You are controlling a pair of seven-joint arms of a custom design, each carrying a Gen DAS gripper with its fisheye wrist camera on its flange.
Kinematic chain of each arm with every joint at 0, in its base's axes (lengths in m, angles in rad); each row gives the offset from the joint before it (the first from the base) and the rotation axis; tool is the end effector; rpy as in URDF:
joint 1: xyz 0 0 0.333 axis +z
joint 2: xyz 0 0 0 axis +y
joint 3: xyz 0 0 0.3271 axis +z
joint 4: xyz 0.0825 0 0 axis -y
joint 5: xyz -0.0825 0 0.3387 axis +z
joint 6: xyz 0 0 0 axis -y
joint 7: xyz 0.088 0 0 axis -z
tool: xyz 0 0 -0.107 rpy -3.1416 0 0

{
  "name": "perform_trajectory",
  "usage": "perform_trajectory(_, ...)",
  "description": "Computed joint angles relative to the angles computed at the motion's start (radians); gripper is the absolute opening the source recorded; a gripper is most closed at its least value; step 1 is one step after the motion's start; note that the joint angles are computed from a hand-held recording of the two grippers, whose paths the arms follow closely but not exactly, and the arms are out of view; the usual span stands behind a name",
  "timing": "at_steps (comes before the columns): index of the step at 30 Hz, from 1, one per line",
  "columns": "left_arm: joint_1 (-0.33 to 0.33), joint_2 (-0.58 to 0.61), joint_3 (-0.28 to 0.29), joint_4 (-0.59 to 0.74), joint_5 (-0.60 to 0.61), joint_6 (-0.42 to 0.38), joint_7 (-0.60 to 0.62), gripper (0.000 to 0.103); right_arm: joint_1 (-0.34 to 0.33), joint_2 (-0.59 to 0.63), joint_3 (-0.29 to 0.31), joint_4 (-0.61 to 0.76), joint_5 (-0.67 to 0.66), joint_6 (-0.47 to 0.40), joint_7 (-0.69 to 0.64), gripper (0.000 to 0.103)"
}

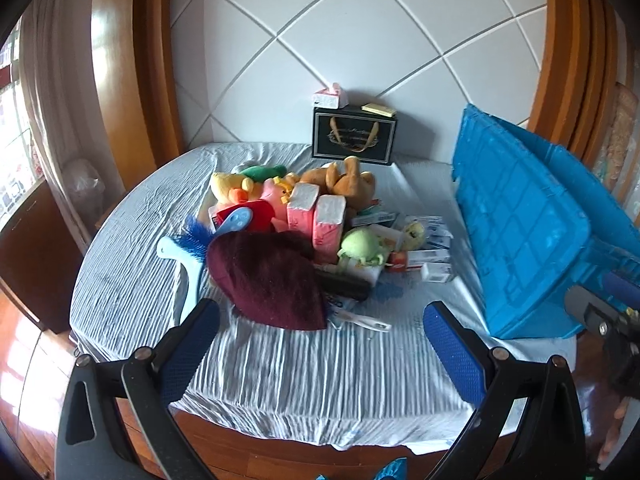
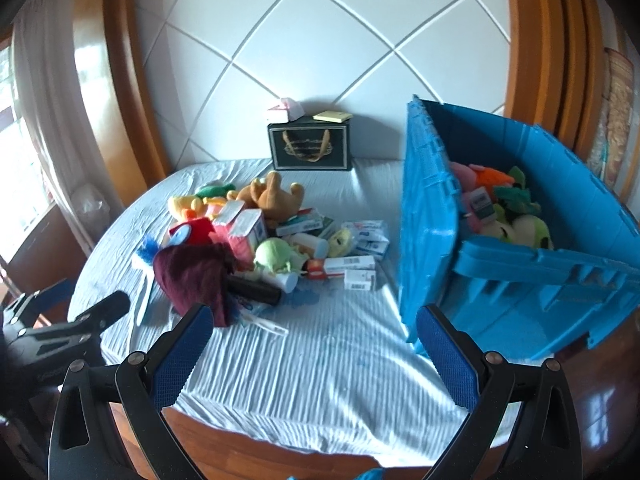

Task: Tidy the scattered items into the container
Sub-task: 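Move both tools toward the pile of items on the table, then grasp the maroon knit hat with the left tool while the right tool reaches the blue brush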

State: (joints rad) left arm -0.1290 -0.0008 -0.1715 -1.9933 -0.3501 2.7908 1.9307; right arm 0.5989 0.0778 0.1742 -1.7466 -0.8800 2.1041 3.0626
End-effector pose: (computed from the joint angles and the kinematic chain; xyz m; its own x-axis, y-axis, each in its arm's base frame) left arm 0.5414 -0.1513 0.5826 -0.3952 -0.9167 0.0588 -0.6416 0.2297 -0.7318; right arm 0.4392 0.3723 0.5858 -0.3348 -0.9412 -0.0453 -0.6179 0.2556 -0.7436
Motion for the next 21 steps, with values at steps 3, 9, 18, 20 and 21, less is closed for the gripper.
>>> perform_trajectory(3, 0.004, 0.067, -0.015, -0.002, -0.109, 0.064, 0.077, 0.103, -0.018, 0.030, -0.014, -0.032, 0.005, 0.090, -0.053, 0.103)
perform_trajectory(9, -0.022, 0.205, 0.020, 0.026, 0.164, 0.051, -0.192, 0.103, -0.058, 0.135, -0.066, -0.058, 0.069, 0.282, -0.161, 0.103)
perform_trajectory(18, -0.048, 0.349, 0.048, 0.138, 0.362, -0.027, -0.446, 0.084, -0.107, 0.254, -0.136, -0.069, 0.245, 0.513, -0.347, 0.103)
perform_trajectory(20, -0.066, 0.383, 0.063, 0.186, 0.415, -0.054, -0.496, 0.084, -0.127, 0.276, -0.136, -0.058, 0.323, 0.537, -0.410, 0.103)
perform_trajectory(21, -0.078, 0.400, 0.075, 0.210, 0.446, -0.064, -0.527, 0.084, -0.131, 0.288, -0.139, -0.048, 0.356, 0.534, -0.434, 0.103)
